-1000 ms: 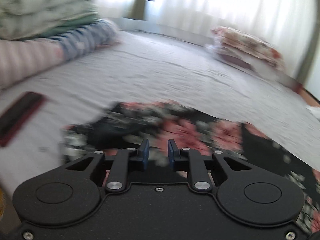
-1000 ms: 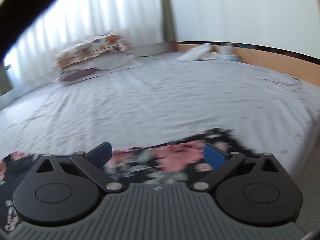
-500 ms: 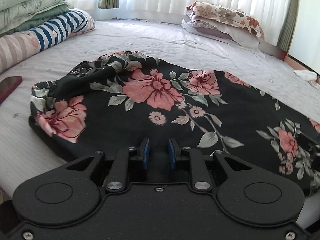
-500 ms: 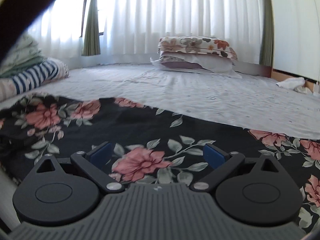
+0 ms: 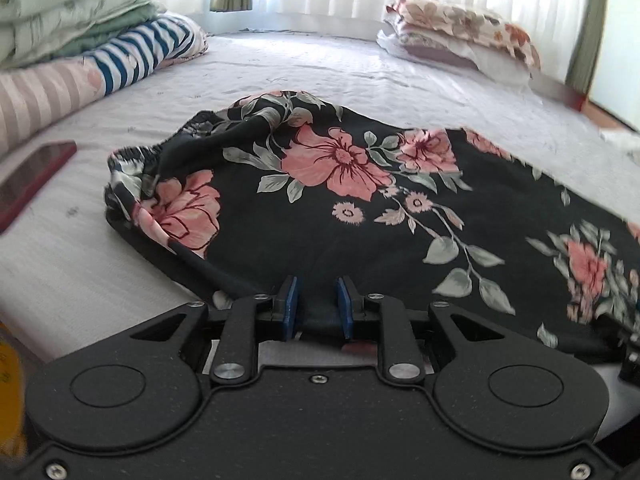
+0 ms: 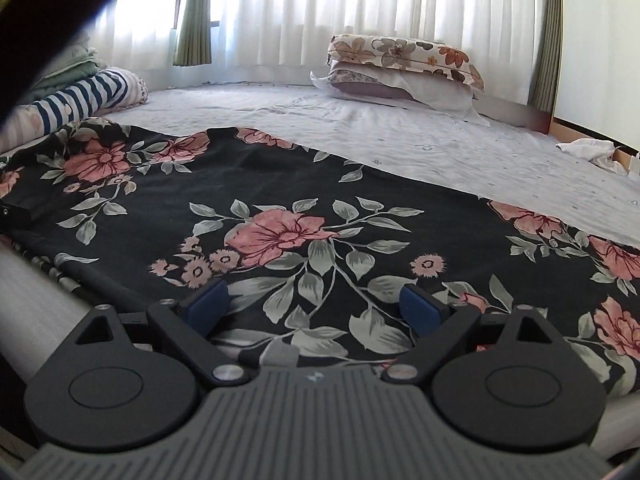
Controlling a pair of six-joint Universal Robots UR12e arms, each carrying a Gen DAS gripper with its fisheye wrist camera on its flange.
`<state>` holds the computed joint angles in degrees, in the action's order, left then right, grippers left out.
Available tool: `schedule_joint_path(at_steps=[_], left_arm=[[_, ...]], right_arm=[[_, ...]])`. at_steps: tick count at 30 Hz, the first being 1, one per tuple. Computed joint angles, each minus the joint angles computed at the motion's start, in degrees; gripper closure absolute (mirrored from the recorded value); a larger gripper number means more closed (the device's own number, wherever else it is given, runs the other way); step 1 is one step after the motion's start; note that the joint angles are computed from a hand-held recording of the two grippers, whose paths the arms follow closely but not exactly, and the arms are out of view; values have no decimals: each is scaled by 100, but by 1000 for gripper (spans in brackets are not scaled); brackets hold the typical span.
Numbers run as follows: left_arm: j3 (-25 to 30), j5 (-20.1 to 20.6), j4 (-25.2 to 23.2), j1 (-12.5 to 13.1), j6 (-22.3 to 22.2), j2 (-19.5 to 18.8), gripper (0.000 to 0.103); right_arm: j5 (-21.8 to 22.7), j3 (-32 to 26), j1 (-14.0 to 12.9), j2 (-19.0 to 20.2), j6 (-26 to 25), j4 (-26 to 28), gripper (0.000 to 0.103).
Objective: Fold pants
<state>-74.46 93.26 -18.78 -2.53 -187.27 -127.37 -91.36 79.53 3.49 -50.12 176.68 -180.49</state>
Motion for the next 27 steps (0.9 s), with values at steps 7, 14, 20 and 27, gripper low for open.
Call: schedule_joint_path(at_steps=[7, 14, 20, 27], left_arm=[[597, -43, -45, 84, 7, -182, 75], [2047, -146, -427, 172, -8, -923, 80], [3421, -397, -1616, 257, -434, -1705, 84], [4741, 198, -2710, 370, -1505, -2480, 98]], right_arm=[[347, -572, 150, 190, -224, -17, 7], [1231, -1763, 379, 780, 56, 887, 21], [1024, -2017, 564, 971, -445, 1339, 38], [974, -1873, 581, 931, -589, 1169, 39]])
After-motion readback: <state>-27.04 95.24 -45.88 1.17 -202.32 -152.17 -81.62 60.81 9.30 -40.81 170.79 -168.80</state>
